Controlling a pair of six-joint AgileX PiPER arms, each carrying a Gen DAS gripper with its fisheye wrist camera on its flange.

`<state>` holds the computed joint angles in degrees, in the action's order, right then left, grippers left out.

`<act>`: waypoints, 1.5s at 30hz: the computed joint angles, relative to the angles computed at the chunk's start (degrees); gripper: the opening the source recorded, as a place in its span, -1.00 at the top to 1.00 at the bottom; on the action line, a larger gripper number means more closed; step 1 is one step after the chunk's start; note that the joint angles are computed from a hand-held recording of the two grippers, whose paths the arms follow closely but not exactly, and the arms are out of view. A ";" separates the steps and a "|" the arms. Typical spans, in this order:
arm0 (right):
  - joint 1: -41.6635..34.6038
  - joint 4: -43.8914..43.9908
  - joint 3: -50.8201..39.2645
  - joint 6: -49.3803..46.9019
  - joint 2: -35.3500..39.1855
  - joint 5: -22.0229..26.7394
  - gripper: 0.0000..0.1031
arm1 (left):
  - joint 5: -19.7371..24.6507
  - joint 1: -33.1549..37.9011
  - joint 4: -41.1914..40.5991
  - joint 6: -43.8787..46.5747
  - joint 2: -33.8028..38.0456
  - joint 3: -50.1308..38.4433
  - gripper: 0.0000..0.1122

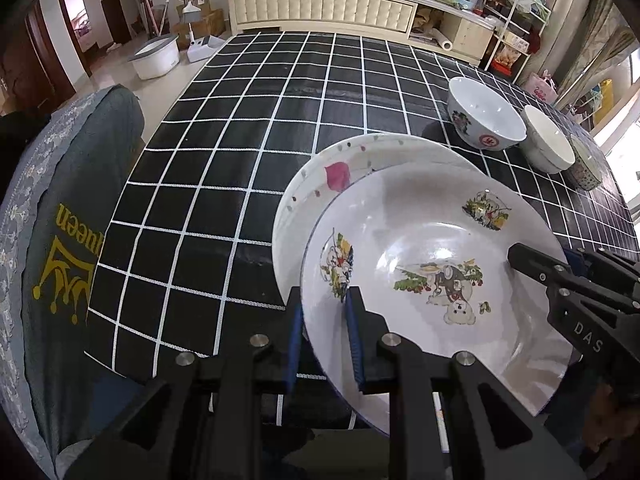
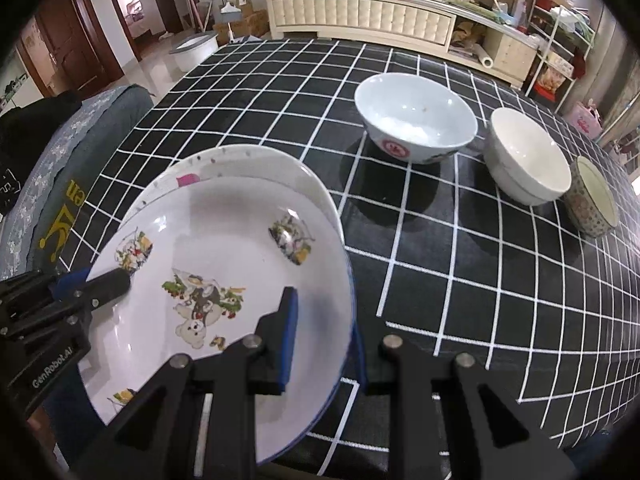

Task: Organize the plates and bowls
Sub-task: 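Carry the cartoon-print plate over the stacked pink-flower plate, then lower the cartoon-print plate onto the stack and open the right gripper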

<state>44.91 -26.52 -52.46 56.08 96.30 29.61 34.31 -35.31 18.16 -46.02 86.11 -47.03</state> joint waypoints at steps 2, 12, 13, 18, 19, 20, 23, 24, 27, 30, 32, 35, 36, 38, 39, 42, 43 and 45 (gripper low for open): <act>-0.60 0.90 -0.42 -1.12 0.72 -0.41 0.44 | -0.22 0.42 0.01 0.48 0.41 -0.28 0.67; -3.34 5.27 -3.00 -7.91 3.48 -1.25 0.44 | -0.38 2.63 -0.85 3.31 4.17 -3.33 0.67; -3.64 5.84 -3.01 -8.66 3.61 -1.60 0.44 | -0.81 2.86 -0.80 3.30 4.32 -3.29 0.67; -4.65 8.43 -3.83 -10.71 4.52 -2.06 0.44 | -2.37 4.37 -2.38 5.02 4.80 -3.35 0.67; -4.80 8.96 -3.88 -11.18 4.58 -2.14 0.44 | -2.37 4.57 -2.59 5.25 5.01 -3.58 0.67; -4.96 9.67 -3.91 -11.87 4.65 -2.26 0.44 | -2.33 4.67 -2.76 5.31 5.19 -3.80 0.67; -5.27 11.26 -3.83 -13.94 4.57 -2.27 0.44 | -2.40 5.49 -4.25 6.12 5.13 -4.01 0.67; -5.42 12.20 -3.82 -15.05 4.54 -2.20 0.43 | -2.50 5.58 -4.54 6.25 4.99 -3.91 0.67; -6.63 18.09 -3.61 -20.66 4.51 -2.53 0.35 | -2.15 4.98 -3.08 4.64 4.48 -3.66 0.67; -6.92 21.66 -2.53 -23.74 3.82 -2.94 0.15 | -2.15 5.05 -4.18 4.34 3.53 -3.22 0.57; -6.31 20.12 -1.68 -21.98 2.87 -2.91 0.00 | -1.28 4.23 -2.81 2.65 2.82 -3.12 0.45; -5.95 19.76 -0.17 -20.76 0.97 -3.27 -0.08 | 1.71 0.89 5.10 -4.92 1.36 -3.03 0.29; -5.77 19.39 0.36 -20.12 0.13 -3.25 -0.10 | 2.06 0.44 5.48 -5.28 0.68 -2.85 0.29; -5.32 17.93 1.05 -18.43 -1.25 -3.11 -0.16 | 2.63 -0.31 5.63 -5.65 -0.82 -2.52 0.29; -5.15 17.28 1.52 -17.70 -2.18 -3.04 -0.17 | 3.03 -0.70 6.07 -6.09 -1.23 -2.57 0.29; -5.18 16.50 2.88 -16.48 -4.97 -2.95 -0.21 | 4.43 -2.16 7.07 -7.26 -2.50 -2.95 0.29; -5.27 16.36 3.15 -16.20 -5.64 -2.97 -0.23 | 4.78 -2.50 7.06 -7.36 -2.85 -3.17 0.27; -5.52 15.49 3.89 -15.37 -7.75 -2.64 -0.27 | 5.71 -3.72 7.86 -8.71 -3.59 -3.72 0.23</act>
